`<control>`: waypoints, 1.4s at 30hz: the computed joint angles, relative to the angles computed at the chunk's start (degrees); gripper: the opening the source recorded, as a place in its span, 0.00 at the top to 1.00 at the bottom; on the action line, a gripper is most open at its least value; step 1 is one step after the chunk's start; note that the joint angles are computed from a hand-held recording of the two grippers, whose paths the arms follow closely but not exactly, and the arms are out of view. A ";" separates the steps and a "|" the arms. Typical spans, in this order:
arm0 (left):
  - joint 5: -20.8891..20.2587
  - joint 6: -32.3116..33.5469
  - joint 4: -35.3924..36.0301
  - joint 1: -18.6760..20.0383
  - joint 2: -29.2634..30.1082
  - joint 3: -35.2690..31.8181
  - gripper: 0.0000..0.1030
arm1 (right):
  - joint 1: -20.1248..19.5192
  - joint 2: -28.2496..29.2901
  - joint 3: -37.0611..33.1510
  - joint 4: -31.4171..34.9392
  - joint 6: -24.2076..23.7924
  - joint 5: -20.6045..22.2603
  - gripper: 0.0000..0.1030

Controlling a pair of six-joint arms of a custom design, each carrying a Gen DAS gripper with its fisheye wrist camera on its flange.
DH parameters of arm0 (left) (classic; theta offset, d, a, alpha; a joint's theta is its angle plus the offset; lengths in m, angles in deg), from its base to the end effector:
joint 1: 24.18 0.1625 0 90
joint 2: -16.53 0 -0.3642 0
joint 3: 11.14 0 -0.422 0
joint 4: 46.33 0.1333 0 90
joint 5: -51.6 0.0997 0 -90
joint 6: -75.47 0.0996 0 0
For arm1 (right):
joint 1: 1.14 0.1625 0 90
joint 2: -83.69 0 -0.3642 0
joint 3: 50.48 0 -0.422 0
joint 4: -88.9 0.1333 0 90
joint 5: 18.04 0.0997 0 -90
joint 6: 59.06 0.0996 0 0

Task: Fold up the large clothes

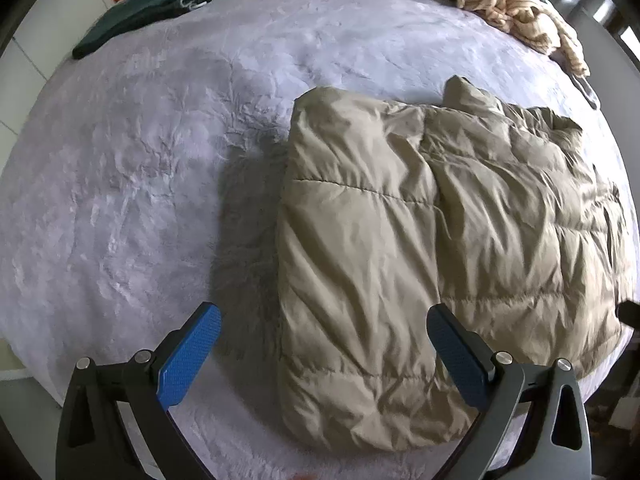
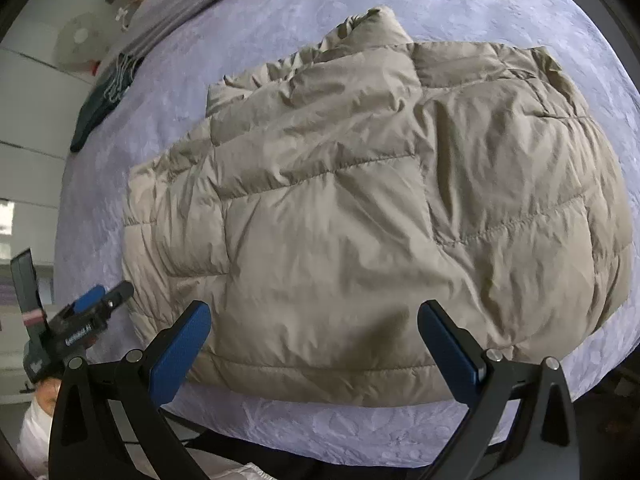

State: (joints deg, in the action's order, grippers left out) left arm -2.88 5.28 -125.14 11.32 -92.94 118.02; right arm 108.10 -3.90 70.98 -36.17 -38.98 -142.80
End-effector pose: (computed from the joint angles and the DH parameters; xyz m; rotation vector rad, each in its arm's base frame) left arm -0.1494 -0.3414 0.2429 -0.1156 2.3717 -0.3678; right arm 0.2262 -0.4158 0.2115 -0.0272 -2.5613 0.2950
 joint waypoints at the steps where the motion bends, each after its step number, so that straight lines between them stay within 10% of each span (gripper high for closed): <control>1: 0.20 -0.65 -0.04 0.64 -0.05 0.05 0.00 | -0.11 0.03 -0.22 0.49 -0.44 0.18 0.00; 9: -2.58 4.46 -9.18 4.19 -8.95 4.63 0.00 | -1.18 1.81 -4.39 4.41 -4.60 0.09 0.00; 15: -10.56 19.10 -22.66 14.86 -11.97 7.84 0.00 | -2.31 3.01 -5.30 7.27 -3.56 0.42 0.00; 29: -24.89 39.77 -42.74 27.01 7.70 4.22 0.01 | -1.69 4.83 -7.09 8.76 -1.91 -2.59 0.00; 32: -30.21 39.84 -44.03 27.84 6.68 4.30 0.57 | -1.23 5.74 -7.33 6.50 -2.80 -2.43 0.00; 36: -28.49 35.51 -41.86 23.23 3.70 4.49 0.73 | -1.69 6.45 -7.22 1.86 -4.40 -2.01 0.02; 38: -28.39 33.09 -41.39 21.06 2.61 4.26 0.73 | -2.44 6.42 -6.56 -2.32 -6.19 -1.22 0.30; 40: -28.56 29.29 -41.18 18.10 1.42 3.64 0.73 | -3.53 7.48 -6.82 -4.13 -6.43 -2.04 0.80; 42: -27.76 25.97 -40.48 15.02 1.22 2.50 0.73 | -5.34 8.05 -6.34 -7.74 -7.88 -1.21 0.82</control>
